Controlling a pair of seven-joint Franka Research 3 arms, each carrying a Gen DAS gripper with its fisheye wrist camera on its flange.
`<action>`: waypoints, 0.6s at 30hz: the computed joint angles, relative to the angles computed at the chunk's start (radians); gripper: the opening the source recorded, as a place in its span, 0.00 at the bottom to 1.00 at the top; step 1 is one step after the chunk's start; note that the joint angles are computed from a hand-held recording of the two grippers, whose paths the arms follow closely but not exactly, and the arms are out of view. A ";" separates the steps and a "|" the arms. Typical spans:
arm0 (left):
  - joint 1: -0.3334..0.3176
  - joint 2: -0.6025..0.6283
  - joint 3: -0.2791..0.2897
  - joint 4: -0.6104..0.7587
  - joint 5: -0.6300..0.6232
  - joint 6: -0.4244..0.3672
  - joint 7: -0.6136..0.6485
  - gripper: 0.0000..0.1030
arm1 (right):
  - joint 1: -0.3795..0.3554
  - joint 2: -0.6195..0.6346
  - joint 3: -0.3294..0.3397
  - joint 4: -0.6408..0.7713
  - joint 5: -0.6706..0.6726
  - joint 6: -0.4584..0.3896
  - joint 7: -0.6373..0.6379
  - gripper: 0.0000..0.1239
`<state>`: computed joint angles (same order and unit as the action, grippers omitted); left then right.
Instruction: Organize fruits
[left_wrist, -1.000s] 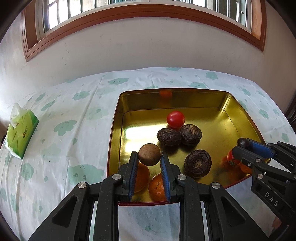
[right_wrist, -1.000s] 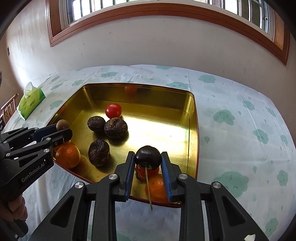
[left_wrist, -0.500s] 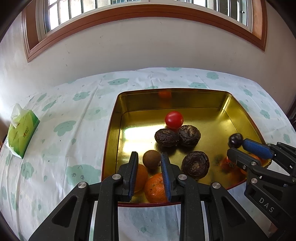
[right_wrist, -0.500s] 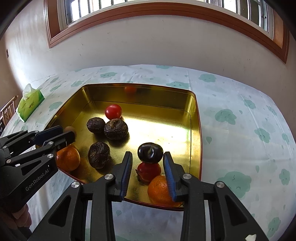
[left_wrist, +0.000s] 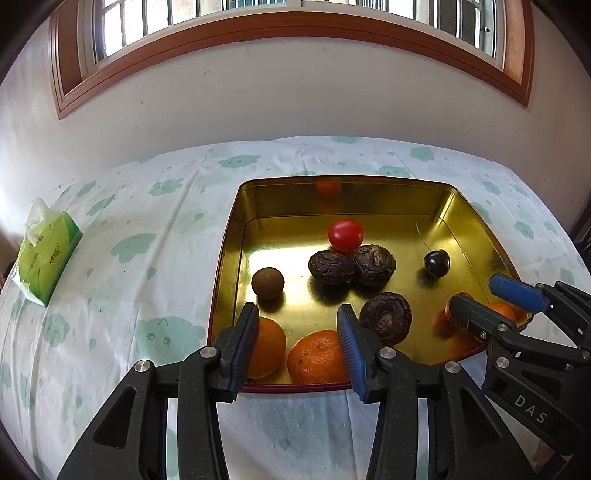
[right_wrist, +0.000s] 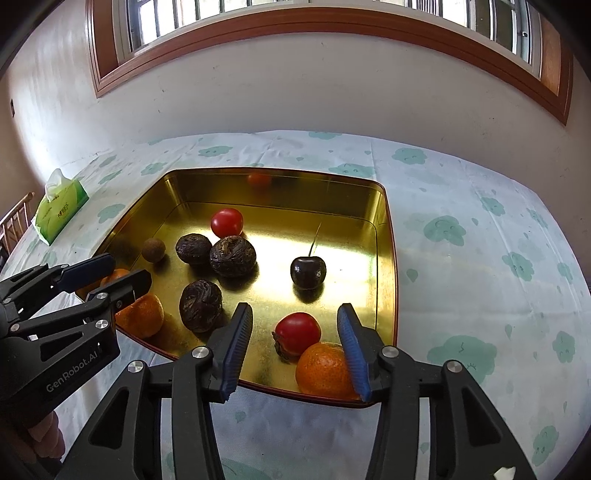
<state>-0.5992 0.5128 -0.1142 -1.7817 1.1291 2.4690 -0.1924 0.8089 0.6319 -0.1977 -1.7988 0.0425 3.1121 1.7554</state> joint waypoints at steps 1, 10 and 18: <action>0.000 -0.004 -0.001 -0.005 -0.001 0.001 -0.004 0.44 | 0.010 -0.006 -0.010 -0.010 -0.001 0.007 0.004 0.42; -0.020 -0.072 -0.025 -0.072 0.018 -0.063 -0.087 0.44 | 0.073 -0.093 -0.059 -0.128 0.017 0.049 0.027 0.43; -0.031 -0.124 -0.073 -0.130 0.022 -0.139 -0.147 0.44 | 0.174 -0.165 -0.138 -0.239 0.024 0.077 0.045 0.46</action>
